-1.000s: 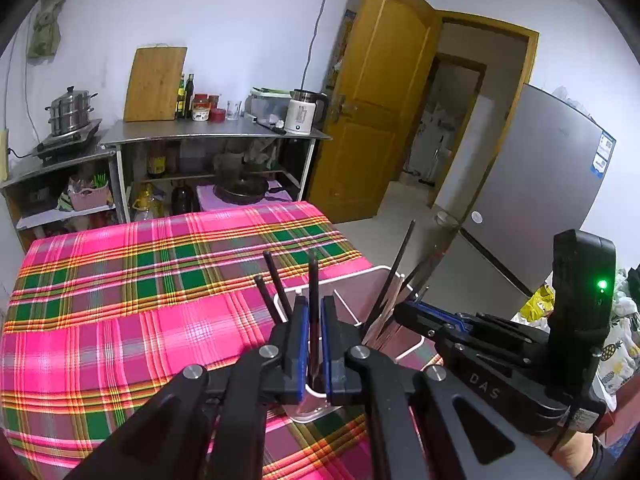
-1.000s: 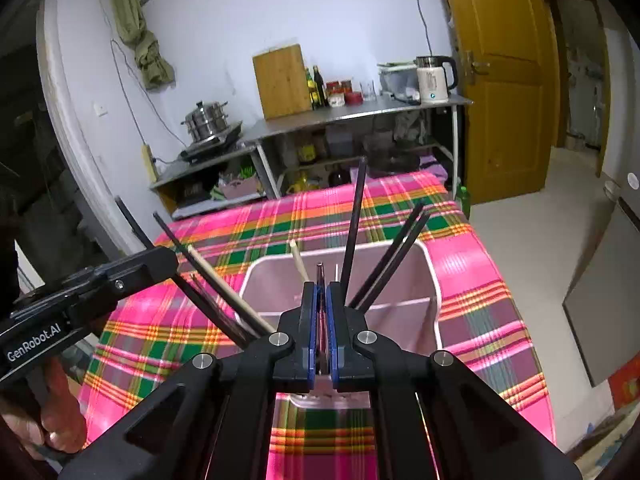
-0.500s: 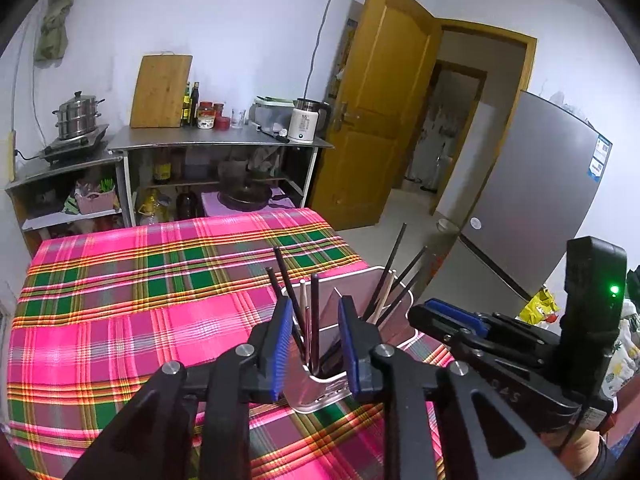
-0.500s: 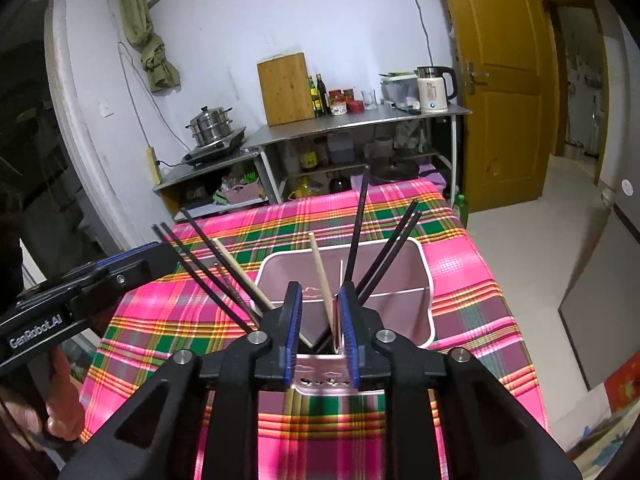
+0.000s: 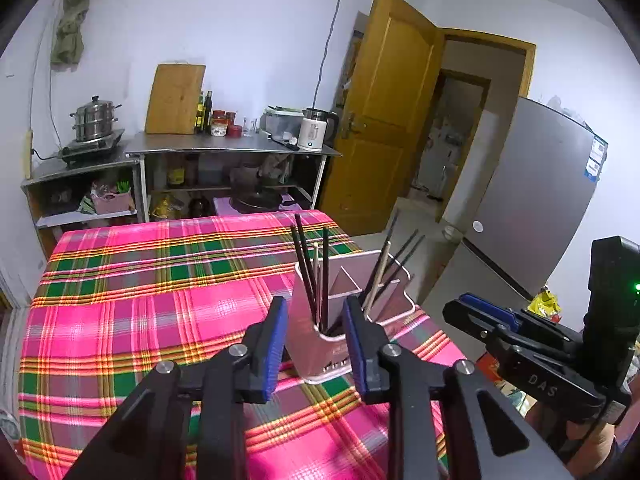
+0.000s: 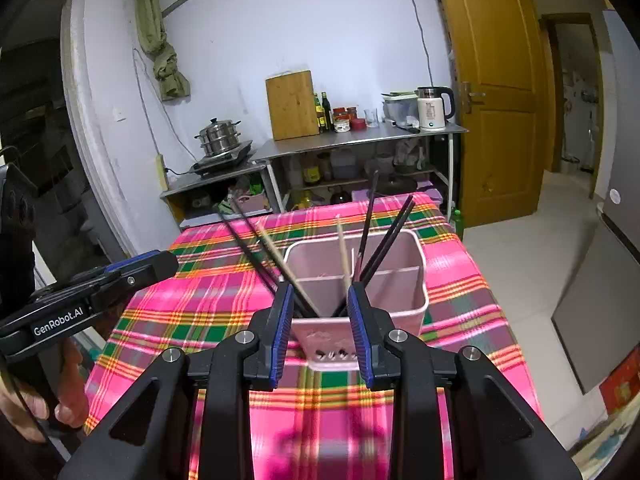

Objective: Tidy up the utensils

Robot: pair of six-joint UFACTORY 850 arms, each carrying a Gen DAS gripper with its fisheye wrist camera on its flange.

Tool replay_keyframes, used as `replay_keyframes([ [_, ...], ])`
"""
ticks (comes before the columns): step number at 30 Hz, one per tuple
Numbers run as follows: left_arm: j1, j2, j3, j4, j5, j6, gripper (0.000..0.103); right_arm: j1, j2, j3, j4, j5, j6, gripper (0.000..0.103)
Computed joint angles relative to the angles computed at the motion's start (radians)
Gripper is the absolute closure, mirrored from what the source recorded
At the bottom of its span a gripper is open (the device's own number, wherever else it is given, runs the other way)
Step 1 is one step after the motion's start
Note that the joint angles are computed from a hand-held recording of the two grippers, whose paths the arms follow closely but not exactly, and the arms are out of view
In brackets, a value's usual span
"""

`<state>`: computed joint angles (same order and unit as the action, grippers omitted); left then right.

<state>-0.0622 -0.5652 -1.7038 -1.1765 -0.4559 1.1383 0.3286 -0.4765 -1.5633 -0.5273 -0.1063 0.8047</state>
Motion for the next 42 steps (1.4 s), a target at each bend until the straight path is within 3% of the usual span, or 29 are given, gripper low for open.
replay_keyframes([
  [7, 0.004, 0.097, 0.183, -0.121, 0.033, 0.174, 0.073, 0.043, 0.067, 0.120, -0.503, -0.009, 0.498, 0.073],
  [16, 0.018, 0.201, 0.387, -0.306, 0.067, 0.401, 0.073, 0.101, 0.160, 0.277, -0.987, -0.068, 1.001, 0.073],
  [22, 0.029, 0.258, 0.480, -0.386, 0.070, 0.489, 0.073, 0.130, 0.210, 0.361, -1.101, -0.102, 1.147, 0.073],
  [30, 0.038, 0.318, 0.571, -0.521, 0.073, 0.636, 0.073, 0.165, 0.247, 0.427, -1.127, -0.146, 1.178, 0.073],
  [42, 0.037, 0.359, 0.623, -0.593, 0.067, 0.708, 0.073, 0.193, 0.275, 0.461, -1.135, -0.179, 1.186, 0.073],
])
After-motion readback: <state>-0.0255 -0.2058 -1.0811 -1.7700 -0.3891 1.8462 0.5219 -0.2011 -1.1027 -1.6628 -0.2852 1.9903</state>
